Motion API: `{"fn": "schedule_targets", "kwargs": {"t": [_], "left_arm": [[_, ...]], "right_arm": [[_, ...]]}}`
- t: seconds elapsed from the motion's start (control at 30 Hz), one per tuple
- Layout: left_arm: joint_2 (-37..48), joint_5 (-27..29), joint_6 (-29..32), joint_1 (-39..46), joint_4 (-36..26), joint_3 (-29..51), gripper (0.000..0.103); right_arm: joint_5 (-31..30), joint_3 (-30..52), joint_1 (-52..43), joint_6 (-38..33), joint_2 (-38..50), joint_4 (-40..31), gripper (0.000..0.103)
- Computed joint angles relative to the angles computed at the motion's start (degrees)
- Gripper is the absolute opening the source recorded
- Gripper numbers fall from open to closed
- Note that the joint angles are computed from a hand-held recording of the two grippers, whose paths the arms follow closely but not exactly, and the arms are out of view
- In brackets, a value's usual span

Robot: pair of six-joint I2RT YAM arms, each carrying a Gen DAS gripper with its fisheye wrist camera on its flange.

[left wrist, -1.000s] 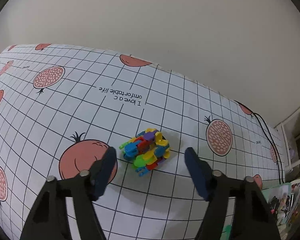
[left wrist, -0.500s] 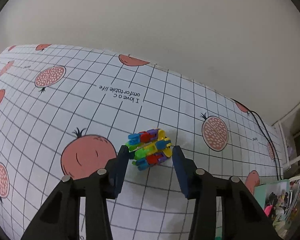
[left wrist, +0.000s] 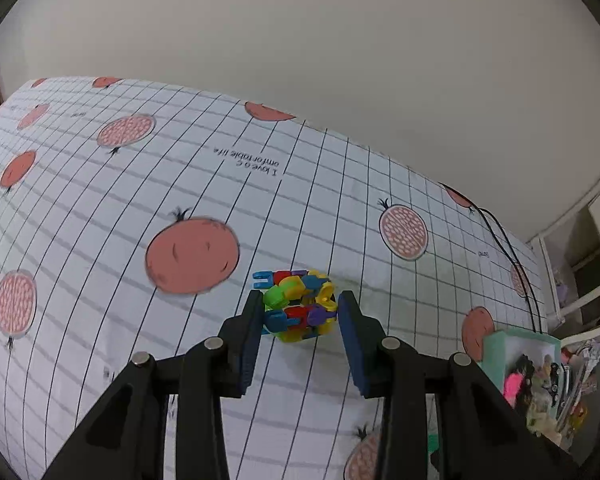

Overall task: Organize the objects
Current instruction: 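Grasp the green stick figure with the right tool while the left grasps the multicolour block cluster, then carry the green figure and block cluster with both tools over the box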

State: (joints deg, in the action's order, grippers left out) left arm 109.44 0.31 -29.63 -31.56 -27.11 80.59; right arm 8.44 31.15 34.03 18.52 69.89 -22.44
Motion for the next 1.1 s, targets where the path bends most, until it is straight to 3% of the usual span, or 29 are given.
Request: {"fn": "schedule_targets", "kwargs": {"t": [0.27, 0.8, 1.1], "left_arm": [[-6.9, 0.1, -3.2, -1.6, 1.3, -7.7, 0.039], [-20.8, -2.3, -7.1, -9.6, -0.6, -17.1, 0.039], [-24.6, -5.7, -9.3, -18.1, -2.3, -16.4, 0.039]], "right_arm": [[0.5, 0.2, 0.3, 2.2, -7.8, -8.1, 0.042], [10.4, 2.6, 11.5, 12.5, -25.4, -29.4, 0.042], [9.1, 1.9, 5.8, 11.0, -38.2, -39.2, 0.042]]}}
